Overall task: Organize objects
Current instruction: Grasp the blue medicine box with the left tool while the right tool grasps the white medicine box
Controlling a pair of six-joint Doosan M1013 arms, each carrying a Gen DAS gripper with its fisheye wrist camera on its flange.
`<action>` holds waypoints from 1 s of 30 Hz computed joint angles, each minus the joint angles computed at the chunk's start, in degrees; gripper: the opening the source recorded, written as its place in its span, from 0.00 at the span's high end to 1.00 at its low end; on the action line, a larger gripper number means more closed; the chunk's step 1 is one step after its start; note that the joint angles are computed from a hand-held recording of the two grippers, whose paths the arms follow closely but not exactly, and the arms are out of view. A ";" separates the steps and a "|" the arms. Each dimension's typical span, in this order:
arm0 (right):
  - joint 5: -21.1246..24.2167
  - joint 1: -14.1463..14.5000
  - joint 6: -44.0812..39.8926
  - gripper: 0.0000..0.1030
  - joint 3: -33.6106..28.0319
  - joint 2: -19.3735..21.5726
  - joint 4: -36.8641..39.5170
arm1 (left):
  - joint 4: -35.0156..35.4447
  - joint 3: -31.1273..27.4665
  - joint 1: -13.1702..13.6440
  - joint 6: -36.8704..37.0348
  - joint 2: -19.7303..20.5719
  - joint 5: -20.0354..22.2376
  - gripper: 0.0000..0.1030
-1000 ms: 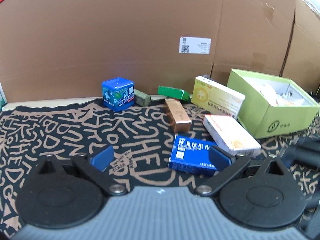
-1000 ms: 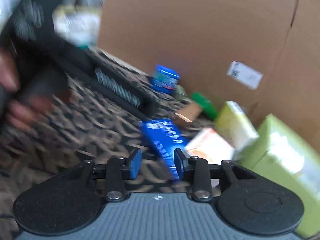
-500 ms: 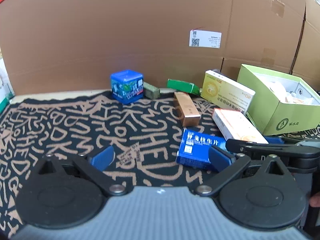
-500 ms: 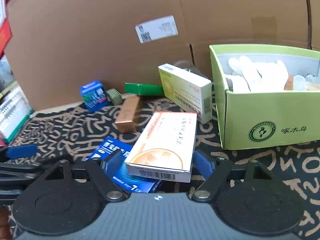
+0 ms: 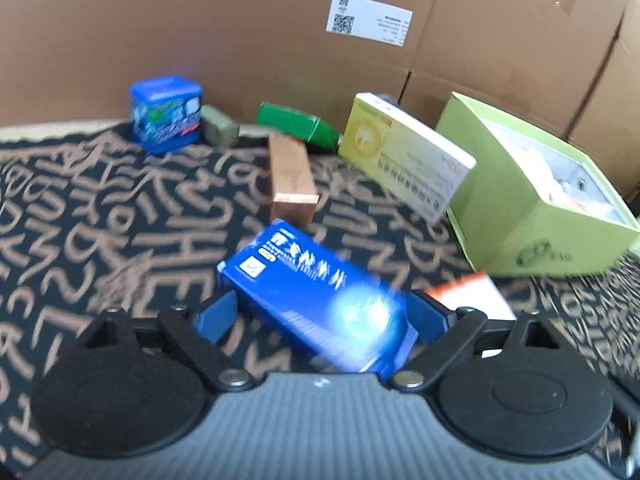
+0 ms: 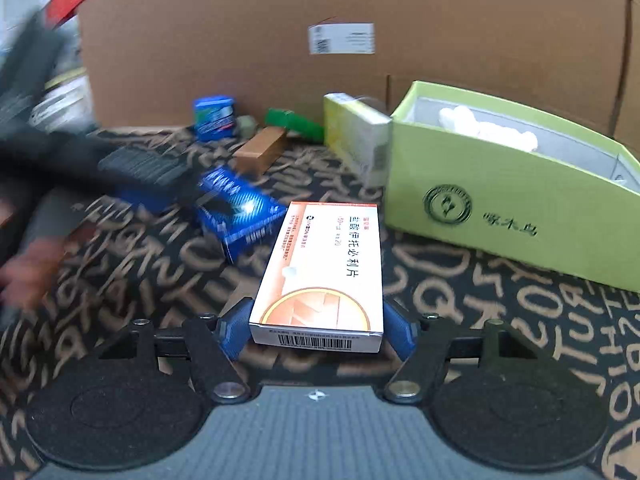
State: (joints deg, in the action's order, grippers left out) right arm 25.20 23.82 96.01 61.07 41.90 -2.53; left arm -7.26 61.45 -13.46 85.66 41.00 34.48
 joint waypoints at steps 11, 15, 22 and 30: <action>1.15 -0.36 -0.94 0.29 3.65 -2.73 2.56 | 2.36 -1.47 -1.18 12.57 0.81 2.75 0.42; 1.79 -0.43 -0.77 0.27 2.02 -1.91 3.23 | 5.03 3.44 -0.39 14.32 -2.22 0.74 0.42; 5.38 0.30 5.75 0.23 -2.53 0.56 -2.94 | 14.43 6.88 -0.89 8.16 -4.27 -3.04 0.24; 6.20 1.27 11.33 0.29 -4.29 1.83 -11.82 | 12.83 7.06 -0.61 9.07 -4.24 -2.13 0.29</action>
